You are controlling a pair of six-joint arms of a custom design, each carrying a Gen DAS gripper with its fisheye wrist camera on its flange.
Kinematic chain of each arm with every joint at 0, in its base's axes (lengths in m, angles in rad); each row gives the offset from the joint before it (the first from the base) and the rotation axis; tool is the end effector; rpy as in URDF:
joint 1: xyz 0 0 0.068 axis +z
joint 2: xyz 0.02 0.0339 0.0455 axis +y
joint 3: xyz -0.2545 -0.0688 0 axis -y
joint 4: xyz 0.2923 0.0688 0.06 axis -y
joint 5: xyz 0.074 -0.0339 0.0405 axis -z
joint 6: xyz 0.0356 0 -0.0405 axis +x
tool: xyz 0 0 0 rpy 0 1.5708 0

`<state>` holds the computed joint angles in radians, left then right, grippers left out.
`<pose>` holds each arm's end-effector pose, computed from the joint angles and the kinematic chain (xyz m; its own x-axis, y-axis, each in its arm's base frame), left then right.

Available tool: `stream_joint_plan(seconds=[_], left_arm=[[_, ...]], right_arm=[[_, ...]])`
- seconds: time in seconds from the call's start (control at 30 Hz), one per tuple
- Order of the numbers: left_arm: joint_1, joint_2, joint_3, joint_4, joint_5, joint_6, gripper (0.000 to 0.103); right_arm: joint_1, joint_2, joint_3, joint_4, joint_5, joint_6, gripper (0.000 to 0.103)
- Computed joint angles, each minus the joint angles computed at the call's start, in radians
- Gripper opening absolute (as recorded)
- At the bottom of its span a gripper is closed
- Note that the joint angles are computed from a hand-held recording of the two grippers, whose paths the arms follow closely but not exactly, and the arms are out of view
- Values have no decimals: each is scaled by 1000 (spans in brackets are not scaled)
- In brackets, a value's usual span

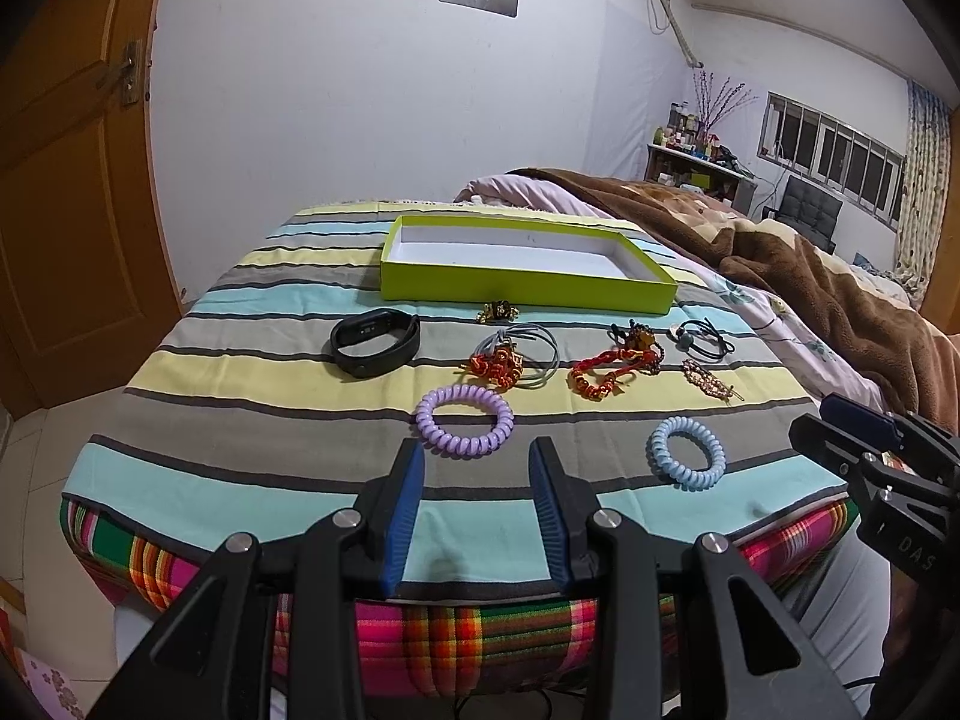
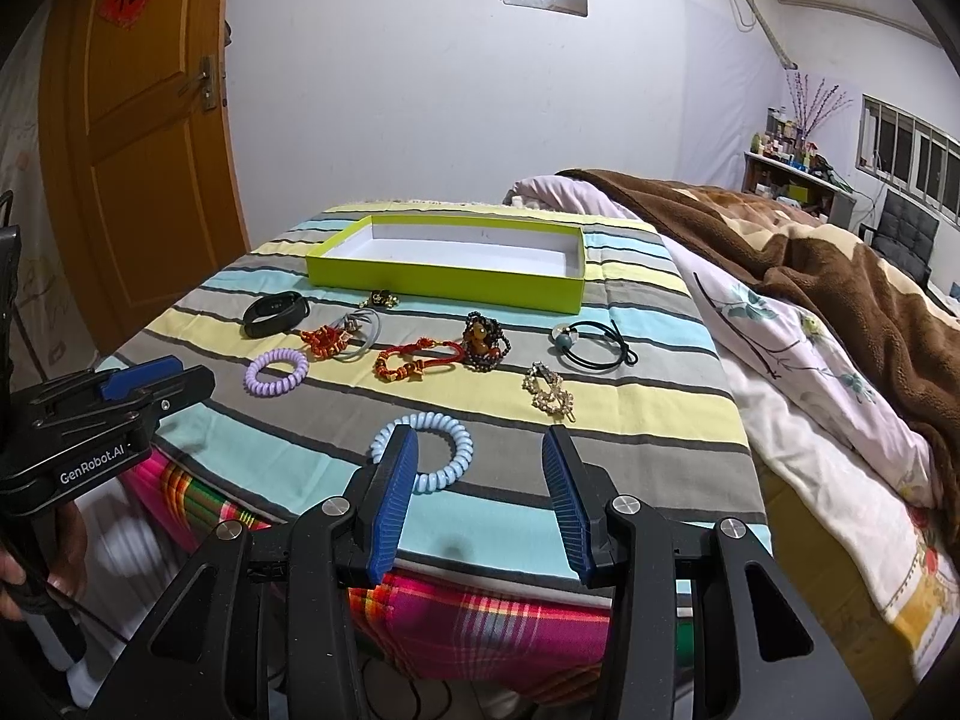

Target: Organize jewelry

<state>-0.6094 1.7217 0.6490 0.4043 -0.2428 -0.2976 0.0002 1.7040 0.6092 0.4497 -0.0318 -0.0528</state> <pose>0.2803 -0.1852 0.0697 -0.6034 0.0741 -0.7940 0.2342 0.9682 -0.0877 0.3286 0.0012 0.0675 -0.5991 -0.0529 -0.7989 -0.0573 0.9981 -0.0231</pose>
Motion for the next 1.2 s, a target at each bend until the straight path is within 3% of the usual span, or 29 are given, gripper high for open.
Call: stream_joint_plan(seconds=[1.2], left_arm=[[-9,-10,-6,0,-18,3,38]], right_arm=[[1,-14,-10,5,2,-2,44]])
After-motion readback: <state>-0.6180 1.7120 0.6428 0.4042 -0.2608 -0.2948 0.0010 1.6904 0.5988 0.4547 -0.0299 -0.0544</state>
